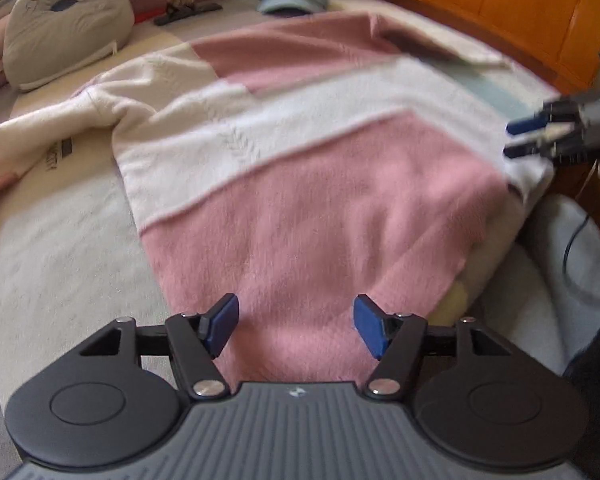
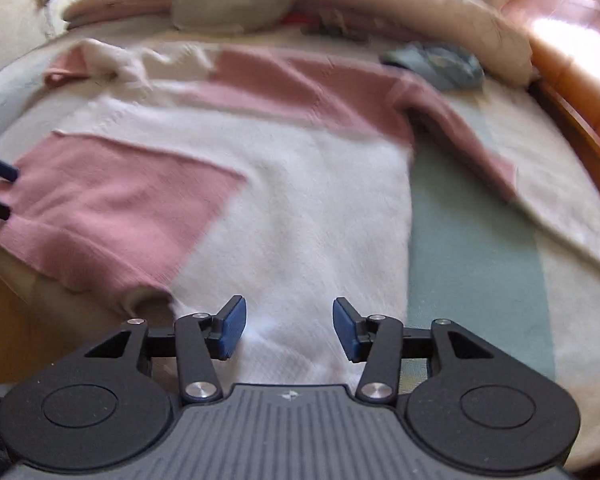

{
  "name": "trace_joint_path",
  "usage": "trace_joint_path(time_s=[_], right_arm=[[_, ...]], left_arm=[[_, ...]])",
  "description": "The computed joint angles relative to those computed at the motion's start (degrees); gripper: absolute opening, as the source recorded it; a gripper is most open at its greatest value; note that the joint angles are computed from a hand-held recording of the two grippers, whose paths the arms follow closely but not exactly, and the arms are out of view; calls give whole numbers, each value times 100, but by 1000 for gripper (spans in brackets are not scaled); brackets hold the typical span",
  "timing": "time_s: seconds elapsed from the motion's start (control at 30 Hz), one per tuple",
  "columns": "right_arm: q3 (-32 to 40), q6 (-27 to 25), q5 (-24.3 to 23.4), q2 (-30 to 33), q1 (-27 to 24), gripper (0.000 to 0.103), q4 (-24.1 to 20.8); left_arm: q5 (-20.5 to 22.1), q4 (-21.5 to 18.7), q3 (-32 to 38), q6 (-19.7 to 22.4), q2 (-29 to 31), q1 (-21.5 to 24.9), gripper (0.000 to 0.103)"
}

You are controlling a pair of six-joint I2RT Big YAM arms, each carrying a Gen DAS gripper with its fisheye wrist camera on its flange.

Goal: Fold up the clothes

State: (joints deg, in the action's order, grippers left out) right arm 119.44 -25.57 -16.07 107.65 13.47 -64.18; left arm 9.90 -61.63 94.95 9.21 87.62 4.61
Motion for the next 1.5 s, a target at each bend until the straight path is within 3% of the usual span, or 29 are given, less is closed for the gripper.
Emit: trace_joint_path(time_s=[0.2, 0.3, 0.4, 0.53, 0.63, 0.73, 0.8, 0.87, 0.93, 0.97, 1.07, 1.13, 1.27, 1.33, 1.4, 1.5], right_arm=[[289, 64, -218, 49, 314, 55, -158], [196, 264, -1222, -93, 110, 69, -652], [160, 466, -1984, -50, -22, 69, -1250], [-25, 843, -1949, 50, 54, 69, -1042], [61, 1127, -2489, 233, 52, 70, -865], [518, 623, -3325, 467, 1, 71, -1718], [906, -34, -3825, 635, -69, 72, -2508], [1068, -436, -4031, 604, -169, 75, -2809], [1032, -70, -3681, 442, -199, 79, -2287], [903, 218, -3332, 331, -161, 79, -1767], [299, 641, -1442, 43, 241, 79, -88], [116, 588, -389, 77, 515, 79, 576], [57, 484, -224, 280, 700, 82, 296], [-501, 374, -191, -64, 612, 95, 505], [-974, 264, -168, -367, 519, 97, 655], [-694, 174, -263, -300, 404, 96, 147]], left_arm=[[-332, 377, 254, -111, 249, -335, 64], [-173, 403, 132, -129, 191, -391, 65], [-59, 392, 62, -298, 165, -393, 65], [40, 437, 28, -410, 123, -378, 65], [70, 412, 25, -414, 95, -362, 65], [-97, 278, 29, -323, 77, -342, 66], [-182, 217, 24, -220, 53, -304, 66], [-188, 260, 24, -183, 40, -263, 66], [-130, 401, 46, -247, 69, -237, 67], [-127, 454, 101, -306, 130, -249, 67], [-305, 649, 182, -228, 300, -380, 67], [-366, 609, 145, -71, 325, -442, 67], [-408, 539, -343, -43, -2, -422, 71], [-318, 520, -705, -122, -302, -343, 78], [-195, 408, -911, -91, -539, -272, 80], [207, 184, -579, -256, -418, -102, 79]])
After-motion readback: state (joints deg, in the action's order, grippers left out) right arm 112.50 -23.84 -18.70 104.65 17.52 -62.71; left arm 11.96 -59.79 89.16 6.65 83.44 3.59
